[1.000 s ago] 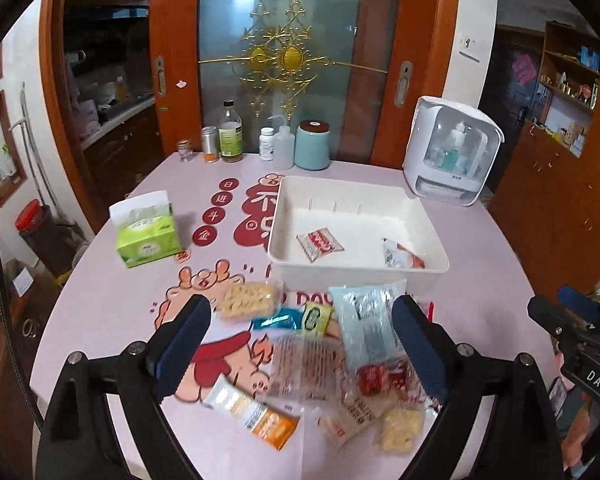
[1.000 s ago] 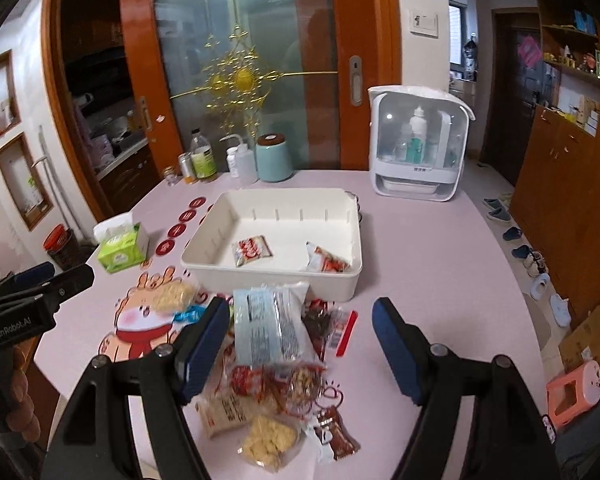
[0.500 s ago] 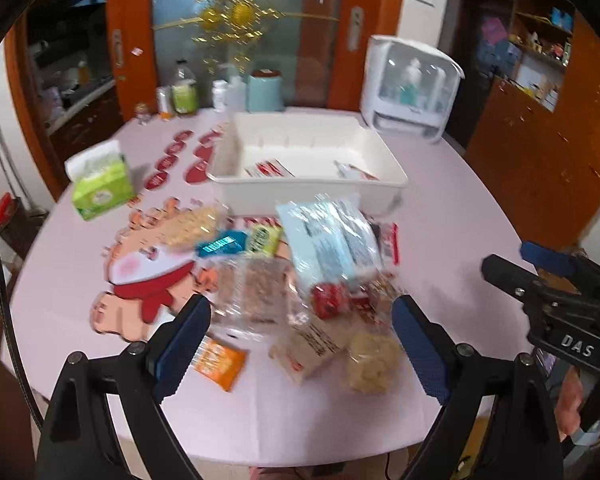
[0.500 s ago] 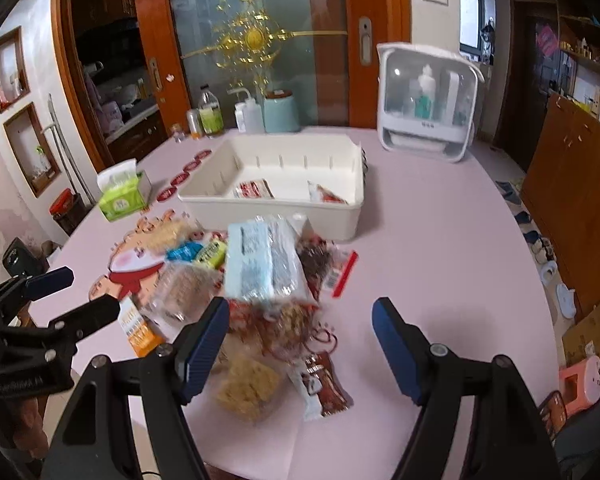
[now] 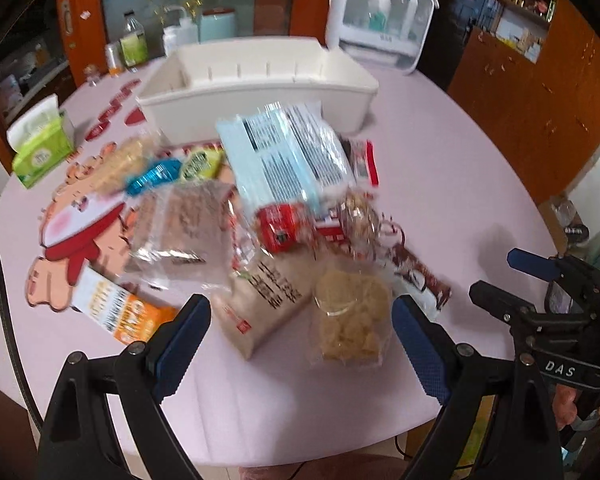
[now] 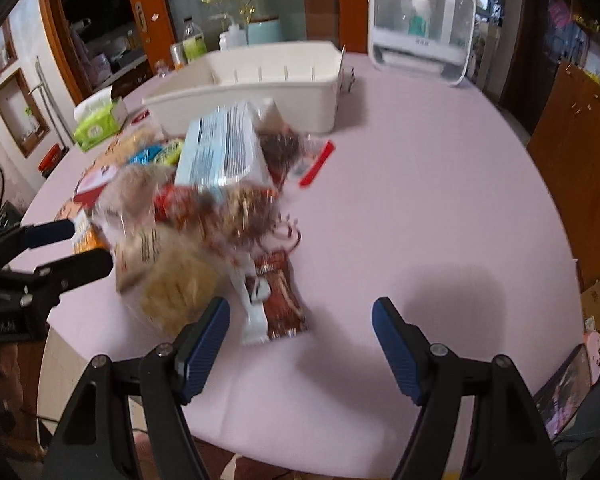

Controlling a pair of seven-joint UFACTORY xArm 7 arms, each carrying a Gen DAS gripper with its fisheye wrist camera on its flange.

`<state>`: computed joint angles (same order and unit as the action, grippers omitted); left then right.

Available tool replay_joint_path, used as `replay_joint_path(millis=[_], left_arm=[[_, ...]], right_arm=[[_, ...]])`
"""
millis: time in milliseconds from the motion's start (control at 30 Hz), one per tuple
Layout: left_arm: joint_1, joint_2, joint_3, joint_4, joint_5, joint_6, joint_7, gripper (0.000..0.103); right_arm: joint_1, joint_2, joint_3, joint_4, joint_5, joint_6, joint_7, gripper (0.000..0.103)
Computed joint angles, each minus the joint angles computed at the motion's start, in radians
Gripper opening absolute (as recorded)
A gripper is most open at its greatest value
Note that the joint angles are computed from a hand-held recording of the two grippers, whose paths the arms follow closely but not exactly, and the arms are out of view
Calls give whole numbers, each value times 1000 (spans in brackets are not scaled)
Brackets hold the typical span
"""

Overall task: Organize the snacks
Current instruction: 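Grasp the brown chocolate bar with the right tool while the left tool grasps the crispy rice bag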

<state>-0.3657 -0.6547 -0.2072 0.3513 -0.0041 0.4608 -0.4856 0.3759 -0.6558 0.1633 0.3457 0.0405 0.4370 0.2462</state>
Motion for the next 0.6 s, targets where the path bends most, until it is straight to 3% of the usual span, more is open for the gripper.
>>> replay_joint_path(millis=[200, 333, 533, 600], left_arm=[[-48, 109, 38, 19, -62, -39, 36, 91], [-41, 159, 11, 44, -47, -42, 35, 91], [-41, 184, 2, 58, -40, -37, 32, 91], [-39, 194, 3, 62, -36, -34, 33, 91]], right_arm=[[22, 71, -25, -13, 12, -40, -54, 74], [34, 145, -36, -11, 13, -113, -109, 74], [36, 261, -27, 27, 13, -170, -141, 74], [-4, 287, 15, 38, -25, -174, -108, 67]])
